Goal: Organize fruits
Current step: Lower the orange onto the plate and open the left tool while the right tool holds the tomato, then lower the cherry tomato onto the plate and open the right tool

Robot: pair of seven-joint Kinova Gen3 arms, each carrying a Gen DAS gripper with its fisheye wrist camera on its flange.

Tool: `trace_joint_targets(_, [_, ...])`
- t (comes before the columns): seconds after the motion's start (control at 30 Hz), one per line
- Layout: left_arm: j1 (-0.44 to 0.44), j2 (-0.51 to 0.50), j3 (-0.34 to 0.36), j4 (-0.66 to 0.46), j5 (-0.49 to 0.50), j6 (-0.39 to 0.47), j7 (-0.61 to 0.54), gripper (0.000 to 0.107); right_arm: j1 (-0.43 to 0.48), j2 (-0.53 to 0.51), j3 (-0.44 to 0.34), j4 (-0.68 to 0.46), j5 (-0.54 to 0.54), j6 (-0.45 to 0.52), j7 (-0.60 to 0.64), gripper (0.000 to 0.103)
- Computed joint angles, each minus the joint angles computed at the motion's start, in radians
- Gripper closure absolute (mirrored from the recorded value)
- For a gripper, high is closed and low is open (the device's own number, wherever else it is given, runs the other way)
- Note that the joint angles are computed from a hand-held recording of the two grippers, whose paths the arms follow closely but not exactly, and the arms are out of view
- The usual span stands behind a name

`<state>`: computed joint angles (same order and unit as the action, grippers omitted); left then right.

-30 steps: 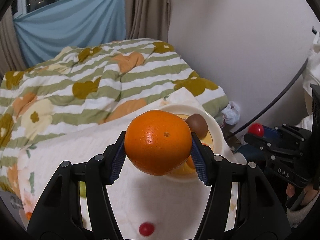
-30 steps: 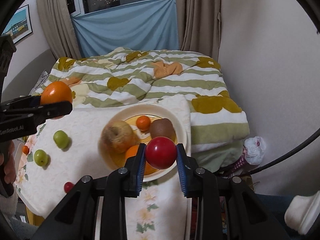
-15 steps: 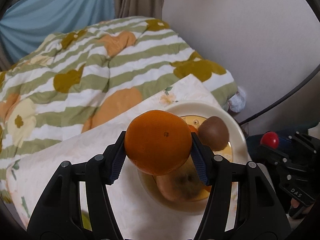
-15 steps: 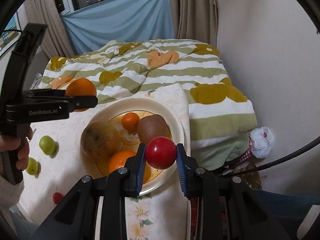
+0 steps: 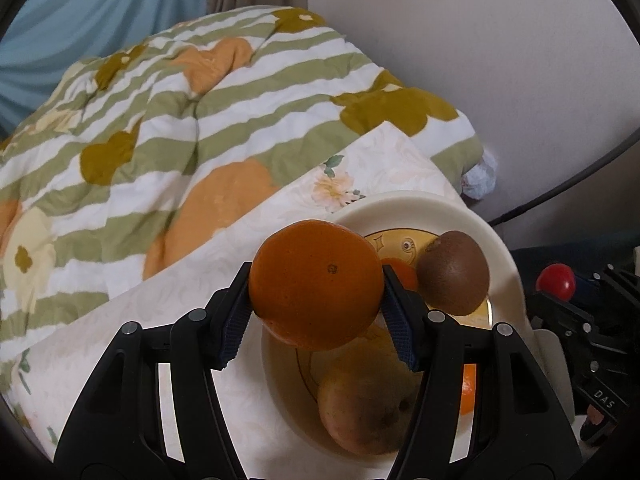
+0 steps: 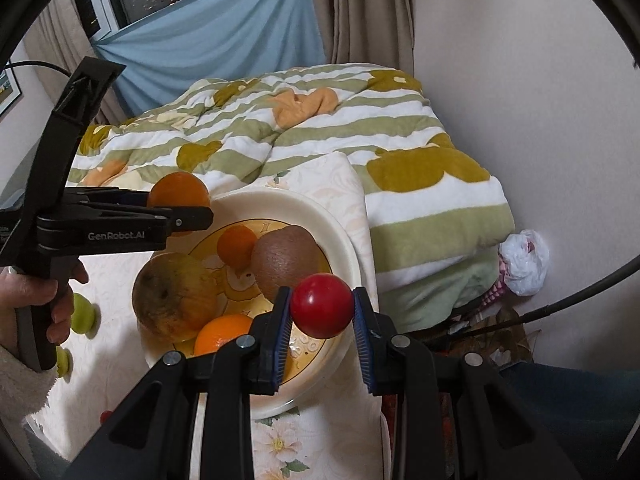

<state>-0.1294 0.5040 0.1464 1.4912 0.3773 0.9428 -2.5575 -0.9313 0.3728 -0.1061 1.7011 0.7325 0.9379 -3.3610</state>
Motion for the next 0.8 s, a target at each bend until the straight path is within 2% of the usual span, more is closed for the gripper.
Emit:
trace_joint_targets(0.17, [0.004, 0.007, 0.001, 0.003, -0.005, -0.004, 0.002, 0.038, -0.002, 0.001, 0.0, 0.002, -0.001, 0.0, -0.012, 0.076])
trace_joint_targets(0.23, [-0.01, -0.004, 0.012, 0.023, 0.015, -0.027, -0.026, 0.018, -0.003, 0.001, 0.0, 0.003, 0.001, 0.001, -0.013, 0.076])
trace_joint_targets(0.27, [-0.016, -0.017, 0.016, 0.04, 0.028, -0.054, -0.041, 0.004, -0.003, 0.001, 0.0, 0.003, 0.002, 0.0, -0.014, 0.076])
trace_joint_targets(0.33, [-0.037, -0.041, 0.028, 0.065, 0.063, -0.083, -0.075, 0.004, -0.004, 0.0, -0.001, 0.0, 0.002, 0.005, -0.012, 0.076])
trace_joint_targets(0.5, [-0.051, -0.079, 0.009, 0.075, 0.085, -0.082, -0.088, 0.004, -0.015, -0.014, -0.006, 0.002, 0.015, 0.026, -0.015, 0.076])
trace_joint_targets(0.8, [-0.114, -0.173, -0.042, 0.133, 0.134, -0.047, -0.102, 0.004, -0.01, -0.04, -0.028, 0.005, 0.049, 0.04, 0.024, 0.076])
